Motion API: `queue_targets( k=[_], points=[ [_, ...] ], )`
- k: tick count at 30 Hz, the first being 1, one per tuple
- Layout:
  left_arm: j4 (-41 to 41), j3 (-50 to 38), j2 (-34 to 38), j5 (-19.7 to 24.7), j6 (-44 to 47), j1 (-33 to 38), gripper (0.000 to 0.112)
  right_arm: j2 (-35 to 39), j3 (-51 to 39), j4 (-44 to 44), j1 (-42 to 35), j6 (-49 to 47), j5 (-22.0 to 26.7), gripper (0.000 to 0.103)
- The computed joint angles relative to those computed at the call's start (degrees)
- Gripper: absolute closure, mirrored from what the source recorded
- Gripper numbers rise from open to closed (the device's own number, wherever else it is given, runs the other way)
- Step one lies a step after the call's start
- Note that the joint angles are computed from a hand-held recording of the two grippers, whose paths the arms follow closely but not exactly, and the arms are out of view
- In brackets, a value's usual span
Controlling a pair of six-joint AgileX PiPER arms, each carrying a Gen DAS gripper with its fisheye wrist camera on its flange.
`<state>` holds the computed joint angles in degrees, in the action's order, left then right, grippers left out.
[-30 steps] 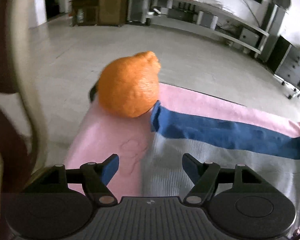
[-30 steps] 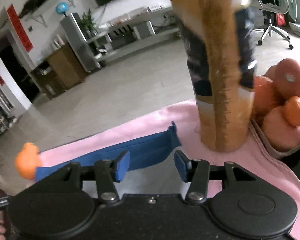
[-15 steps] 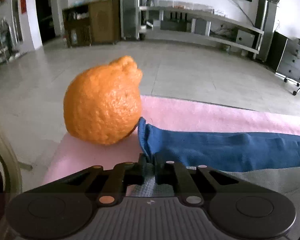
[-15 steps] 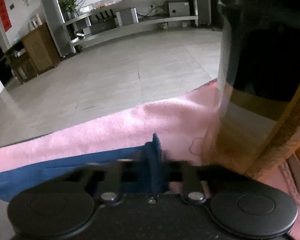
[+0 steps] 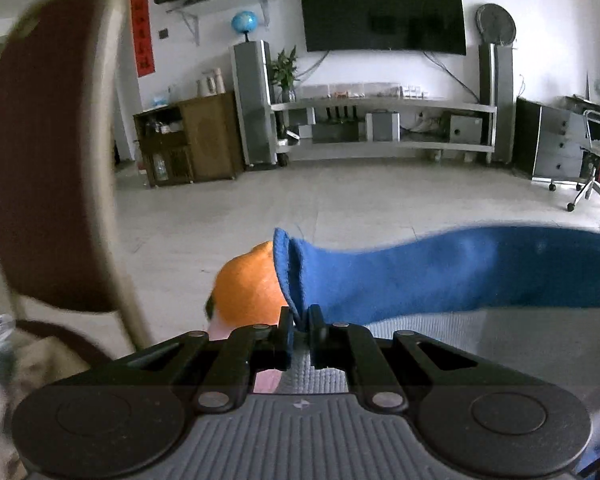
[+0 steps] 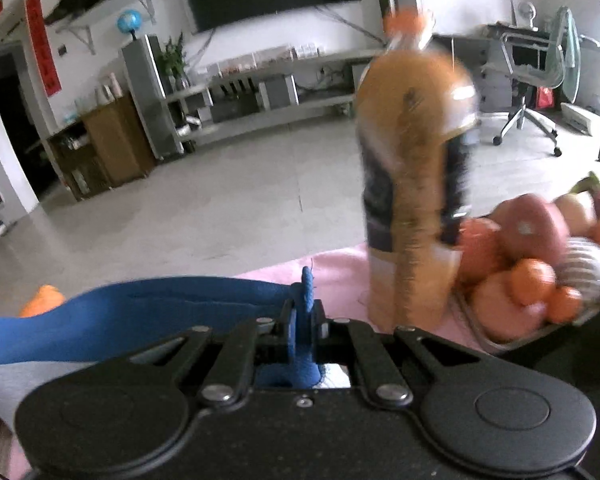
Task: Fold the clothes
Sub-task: 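Fold the collar edge over the sleeves toward the hem with both grippers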
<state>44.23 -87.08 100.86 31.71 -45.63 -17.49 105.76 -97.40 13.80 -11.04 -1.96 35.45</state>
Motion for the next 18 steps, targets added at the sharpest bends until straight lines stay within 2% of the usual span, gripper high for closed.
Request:
queue_targets(
  k=[3,6,7,9,11,13,14,16,18],
  points=[
    [0.67,13.06,-11.07,0.13,-3.17,-1.22,0.104,-11.81,12.07,6.4,-3.52,-8.08,-0.61,0.097],
    [-4.25,26.09,-22.81,5.03,0.46,-2.76,0.1,-21.57,23.55,15.07,-8.26,-18.54,-0.27,0.097],
    [-5.8,30.27,-26.88,6.14,2.4,-2.97,0.093,-24.84,27.9,19.25,-10.95,-23.76,0.85,0.096],
    [-9.24,39.0,-36.18,7.8,7.47,-2.57,0.093,-29.62,35.03,27.13,-17.72,-34.08,6.42,0.093],
    [-15.28,43.31,-42.6,8.41,13.44,0.45,0.093,-32.63,40.79,32.74,-26.55,-43.61,14.72,0.077],
    [-22.64,43.63,-44.5,7.63,18.95,5.25,0.09,-33.59,43.86,33.95,-32.77,-47.04,18.34,0.072],
    [-25.34,42.64,-43.85,7.2,20.27,6.93,0.079,-32.72,43.69,34.15,-34.27,-46.41,19.48,0.072],
    [-30.05,38.77,-39.84,7.14,21.89,8.68,0.073,-29.9,41.84,34.42,-35.86,-43.13,21.49,0.069],
    [-35.14,34.5,-34.35,7.53,23.23,9.89,0.066,-26.16,39.96,36.52,-36.75,-42.04,24.16,0.061]
  ],
)
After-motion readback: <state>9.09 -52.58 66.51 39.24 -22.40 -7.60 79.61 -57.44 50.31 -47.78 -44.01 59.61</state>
